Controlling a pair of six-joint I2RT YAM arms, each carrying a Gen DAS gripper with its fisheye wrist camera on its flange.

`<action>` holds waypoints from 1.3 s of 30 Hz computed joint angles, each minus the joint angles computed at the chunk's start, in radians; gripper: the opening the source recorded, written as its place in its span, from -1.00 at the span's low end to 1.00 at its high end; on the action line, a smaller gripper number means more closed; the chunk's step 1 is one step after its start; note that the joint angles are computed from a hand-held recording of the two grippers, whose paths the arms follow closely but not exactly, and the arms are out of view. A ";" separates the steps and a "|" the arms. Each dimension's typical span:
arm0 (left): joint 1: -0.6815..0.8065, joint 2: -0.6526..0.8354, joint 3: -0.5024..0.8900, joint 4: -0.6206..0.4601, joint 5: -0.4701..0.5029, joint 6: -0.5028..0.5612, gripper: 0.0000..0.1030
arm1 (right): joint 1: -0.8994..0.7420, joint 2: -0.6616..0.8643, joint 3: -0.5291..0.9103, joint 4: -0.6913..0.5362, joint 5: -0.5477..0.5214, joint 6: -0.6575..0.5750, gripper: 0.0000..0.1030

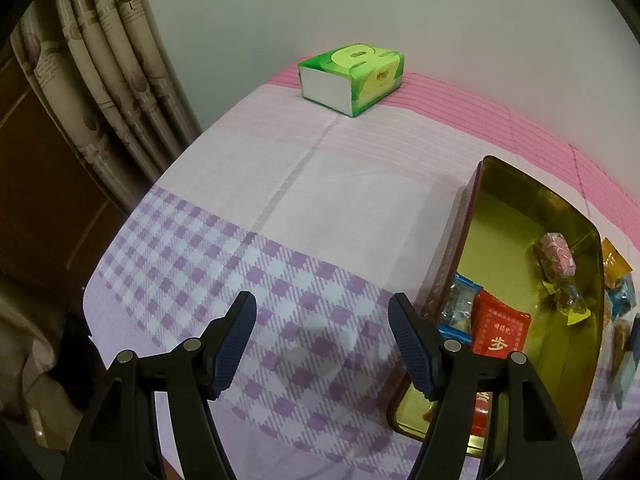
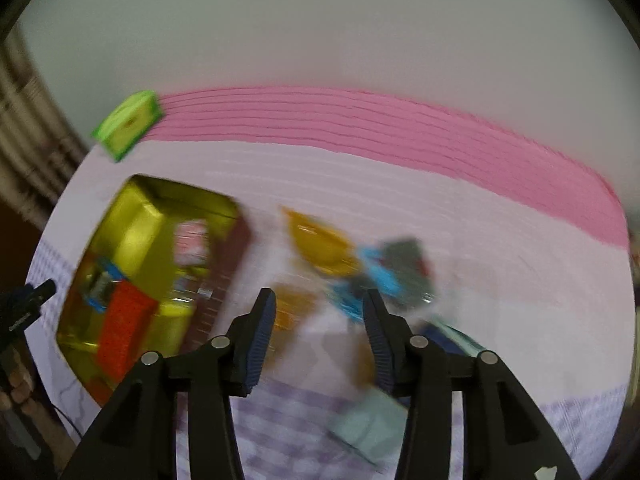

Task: Organize snacks
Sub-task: 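Move the right gripper to the navy-and-teal box and grasp it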

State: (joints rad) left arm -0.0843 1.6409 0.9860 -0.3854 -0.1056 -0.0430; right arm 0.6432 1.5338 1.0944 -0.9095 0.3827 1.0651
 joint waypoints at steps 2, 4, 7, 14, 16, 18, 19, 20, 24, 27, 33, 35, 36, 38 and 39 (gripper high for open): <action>-0.011 -0.002 -0.003 0.004 -0.011 0.003 0.34 | -0.021 -0.046 -0.046 -0.028 -0.020 0.038 -0.04; -0.021 -0.003 -0.006 0.005 -0.022 0.005 0.34 | -0.041 -0.082 -0.088 -0.043 -0.045 0.071 -0.02; -0.026 -0.007 -0.008 0.003 -0.025 0.003 0.34 | -0.069 -0.118 -0.150 -0.025 -0.104 0.112 -0.01; -0.028 -0.008 -0.010 0.004 -0.029 0.001 0.34 | -0.084 -0.094 -0.198 -0.004 -0.155 0.170 0.04; -0.029 -0.009 -0.008 0.001 -0.028 0.002 0.34 | -0.082 -0.081 -0.208 0.005 -0.157 0.173 0.04; -0.030 -0.009 -0.009 0.001 -0.030 0.000 0.34 | -0.078 -0.064 -0.213 0.020 -0.161 0.173 0.04; -0.032 -0.009 -0.006 -0.002 -0.031 0.002 0.34 | -0.077 -0.049 -0.211 0.028 -0.161 0.169 0.04; -0.033 -0.010 -0.007 -0.003 -0.033 0.004 0.34 | -0.072 -0.038 -0.210 0.032 -0.159 0.163 0.04; -0.037 -0.008 0.000 -0.009 -0.035 0.002 0.34 | -0.030 -0.024 -0.205 0.022 -0.108 0.109 -0.07; -0.038 -0.008 0.000 -0.008 -0.038 0.003 0.34 | 0.001 -0.049 -0.227 0.031 -0.092 0.068 -0.13; -0.040 -0.008 0.002 -0.011 -0.039 0.003 0.34 | 0.079 -0.130 -0.315 0.035 -0.093 0.053 -0.13; -0.040 -0.008 0.002 -0.014 -0.036 0.001 0.34 | 0.099 -0.159 -0.338 0.028 -0.096 0.060 -0.13; -0.040 -0.007 0.004 -0.015 -0.033 0.002 0.34 | 0.107 -0.164 -0.343 0.025 -0.098 0.070 -0.13; -0.041 -0.007 0.005 -0.017 -0.032 0.007 0.34 | 0.103 -0.212 -0.387 0.017 -0.112 0.075 -0.12; -0.042 -0.006 0.005 -0.016 -0.033 0.009 0.34 | 0.111 -0.225 -0.400 0.017 -0.113 0.088 -0.09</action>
